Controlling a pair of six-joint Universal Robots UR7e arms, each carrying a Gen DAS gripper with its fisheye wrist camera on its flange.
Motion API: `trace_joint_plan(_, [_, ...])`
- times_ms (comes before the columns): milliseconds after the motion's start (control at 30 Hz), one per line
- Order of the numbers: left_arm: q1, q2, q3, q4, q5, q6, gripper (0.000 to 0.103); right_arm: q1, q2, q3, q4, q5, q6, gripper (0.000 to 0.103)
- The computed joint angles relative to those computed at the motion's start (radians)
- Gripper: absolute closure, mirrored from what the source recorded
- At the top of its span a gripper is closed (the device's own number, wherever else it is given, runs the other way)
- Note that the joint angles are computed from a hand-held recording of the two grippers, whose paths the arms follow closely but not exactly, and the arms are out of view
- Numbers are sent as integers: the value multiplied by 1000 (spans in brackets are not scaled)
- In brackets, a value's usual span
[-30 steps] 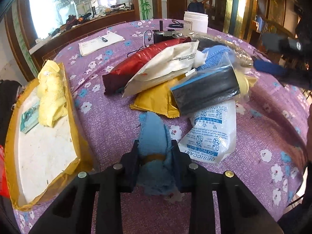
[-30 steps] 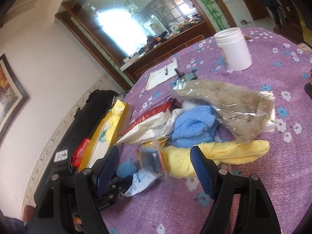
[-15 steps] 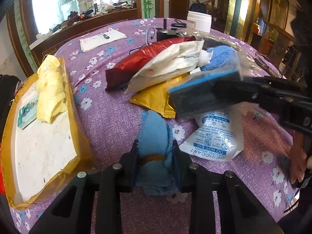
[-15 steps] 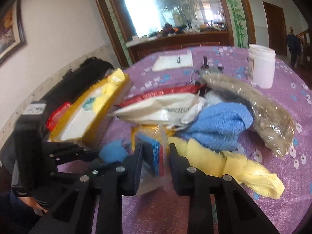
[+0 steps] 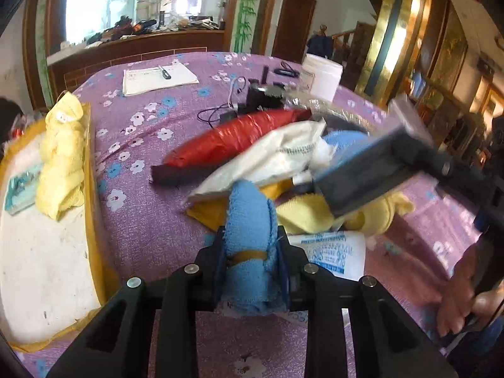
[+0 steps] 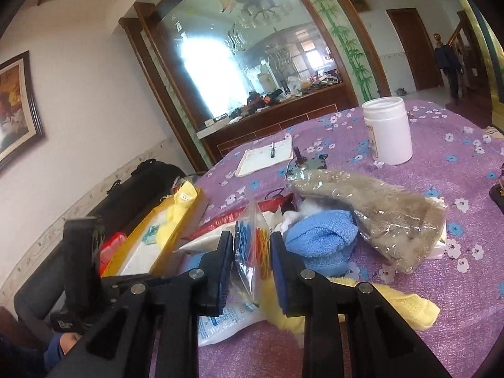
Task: Organize soft objects
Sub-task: 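Grasp the clear bag of coloured strips with the right tool while the left holds the blue cloth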
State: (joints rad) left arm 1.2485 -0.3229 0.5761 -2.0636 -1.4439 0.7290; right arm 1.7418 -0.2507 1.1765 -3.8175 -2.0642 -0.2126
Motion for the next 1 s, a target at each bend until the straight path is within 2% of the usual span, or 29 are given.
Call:
trace_joint_plan(133, [3,32,-70,68,-6,-28,76,-6,-7,0,64,8,20,75])
trace_joint_plan(633, [5,48,-105,125,-19,-25,76,-33,-27,-19,290,60,138,74])
trace_joint_plan(733, [6,51,-110,129,-18,-26,76,-26,-22,-39,359,35,126,71])
trace_joint_plan(1000, [7,53,-116,137,-27,-31,76,24,50,-171,475,-149,-6,76])
